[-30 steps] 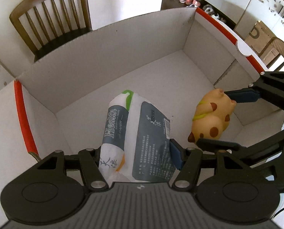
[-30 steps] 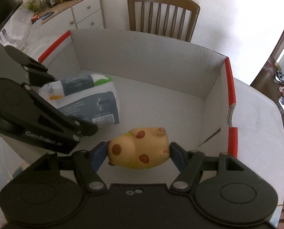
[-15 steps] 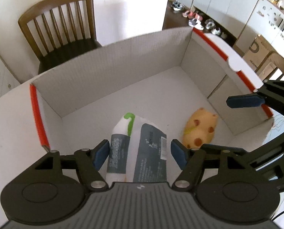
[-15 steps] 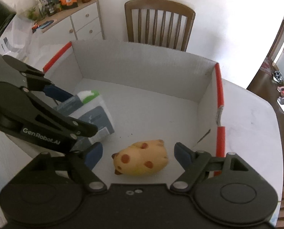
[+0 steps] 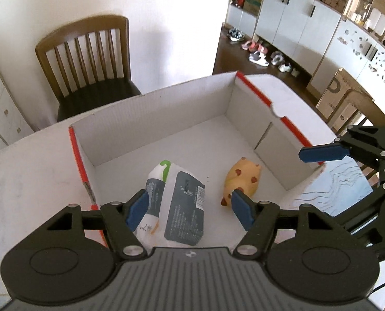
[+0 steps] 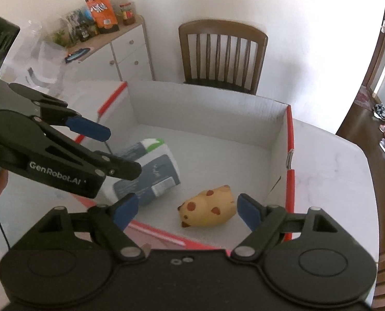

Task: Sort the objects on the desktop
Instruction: 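Withdraw both tools from the red box back over the table pile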

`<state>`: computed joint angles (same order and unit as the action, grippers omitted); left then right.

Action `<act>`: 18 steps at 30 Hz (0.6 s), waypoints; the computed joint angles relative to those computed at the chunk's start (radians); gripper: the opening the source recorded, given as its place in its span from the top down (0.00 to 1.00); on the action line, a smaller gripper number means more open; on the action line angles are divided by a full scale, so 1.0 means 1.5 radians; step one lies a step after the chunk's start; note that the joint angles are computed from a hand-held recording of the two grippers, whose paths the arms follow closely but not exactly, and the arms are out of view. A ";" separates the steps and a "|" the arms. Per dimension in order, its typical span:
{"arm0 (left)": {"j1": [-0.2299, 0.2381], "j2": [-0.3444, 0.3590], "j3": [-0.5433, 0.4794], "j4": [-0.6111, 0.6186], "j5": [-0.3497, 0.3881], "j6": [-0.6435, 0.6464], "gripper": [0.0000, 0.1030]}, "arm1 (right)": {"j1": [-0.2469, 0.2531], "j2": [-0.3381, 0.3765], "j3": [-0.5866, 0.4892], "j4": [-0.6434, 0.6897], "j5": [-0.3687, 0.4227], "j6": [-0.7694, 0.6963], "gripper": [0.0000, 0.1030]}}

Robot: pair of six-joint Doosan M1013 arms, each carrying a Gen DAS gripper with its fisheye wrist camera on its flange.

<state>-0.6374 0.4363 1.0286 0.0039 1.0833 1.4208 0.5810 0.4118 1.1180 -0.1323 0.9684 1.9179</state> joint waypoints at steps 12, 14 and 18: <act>-0.009 -0.086 0.096 -0.015 -0.078 0.015 0.26 | 0.032 -0.055 0.047 -0.029 -0.043 0.052 0.10; -0.011 -0.099 0.112 -0.019 -0.087 0.019 0.25 | 0.038 -0.062 0.055 -0.038 -0.047 0.063 0.10; -0.014 -0.125 0.146 -0.027 -0.107 0.022 0.21 | 0.050 -0.076 0.069 -0.053 -0.052 0.086 0.09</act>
